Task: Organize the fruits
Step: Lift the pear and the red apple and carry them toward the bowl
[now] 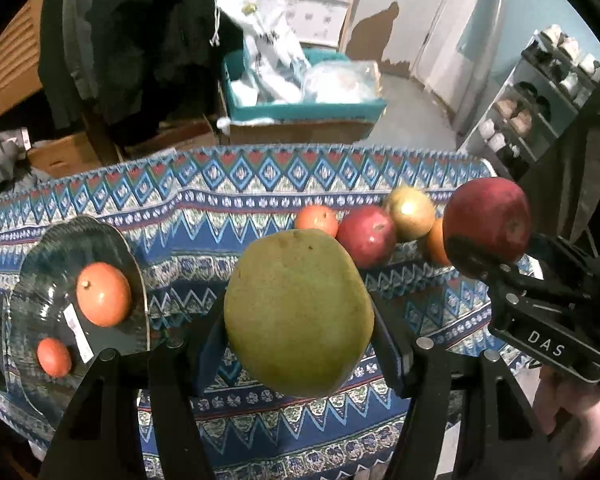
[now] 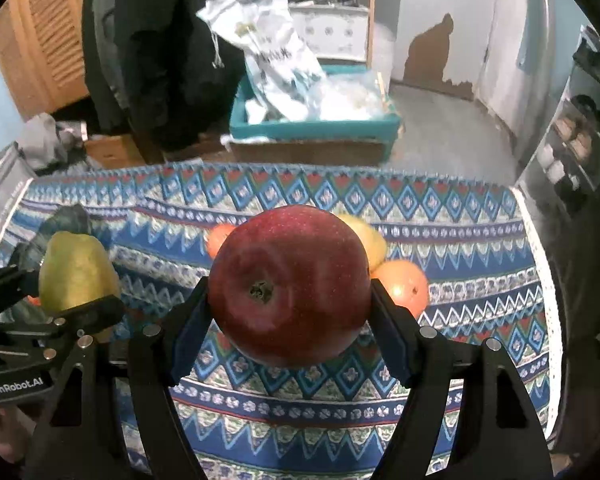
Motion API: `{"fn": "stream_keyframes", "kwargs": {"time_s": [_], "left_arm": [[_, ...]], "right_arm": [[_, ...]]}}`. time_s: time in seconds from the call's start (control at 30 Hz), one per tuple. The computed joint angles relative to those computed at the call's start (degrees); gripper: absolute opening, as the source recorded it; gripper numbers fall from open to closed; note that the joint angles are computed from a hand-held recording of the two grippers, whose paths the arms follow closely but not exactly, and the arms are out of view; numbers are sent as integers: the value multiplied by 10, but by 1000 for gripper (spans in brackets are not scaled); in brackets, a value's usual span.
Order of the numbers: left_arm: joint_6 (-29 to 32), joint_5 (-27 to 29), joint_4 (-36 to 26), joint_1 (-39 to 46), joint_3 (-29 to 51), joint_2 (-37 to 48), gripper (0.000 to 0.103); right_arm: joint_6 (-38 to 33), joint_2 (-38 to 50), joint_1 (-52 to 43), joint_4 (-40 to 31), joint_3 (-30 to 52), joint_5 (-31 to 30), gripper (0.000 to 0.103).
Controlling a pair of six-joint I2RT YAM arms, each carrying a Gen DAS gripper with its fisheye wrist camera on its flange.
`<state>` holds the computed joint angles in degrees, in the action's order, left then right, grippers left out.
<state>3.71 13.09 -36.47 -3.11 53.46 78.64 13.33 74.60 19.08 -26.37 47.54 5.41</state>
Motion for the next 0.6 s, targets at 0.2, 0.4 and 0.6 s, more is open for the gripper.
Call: {"fn": "stream_keyframes", "kwargs": {"time_s": [0.2, 0.4, 0.6], "left_arm": [[6, 20, -18, 19, 11, -35, 66], [18, 40, -33, 40, 21, -66, 66], [26, 62, -46, 64, 33, -85, 66]], "right_arm": [[3, -31, 14, -18, 17, 9, 75], [6, -50, 28, -30, 39, 16, 75], [10, -61, 47, -40, 60, 25, 75]]}}
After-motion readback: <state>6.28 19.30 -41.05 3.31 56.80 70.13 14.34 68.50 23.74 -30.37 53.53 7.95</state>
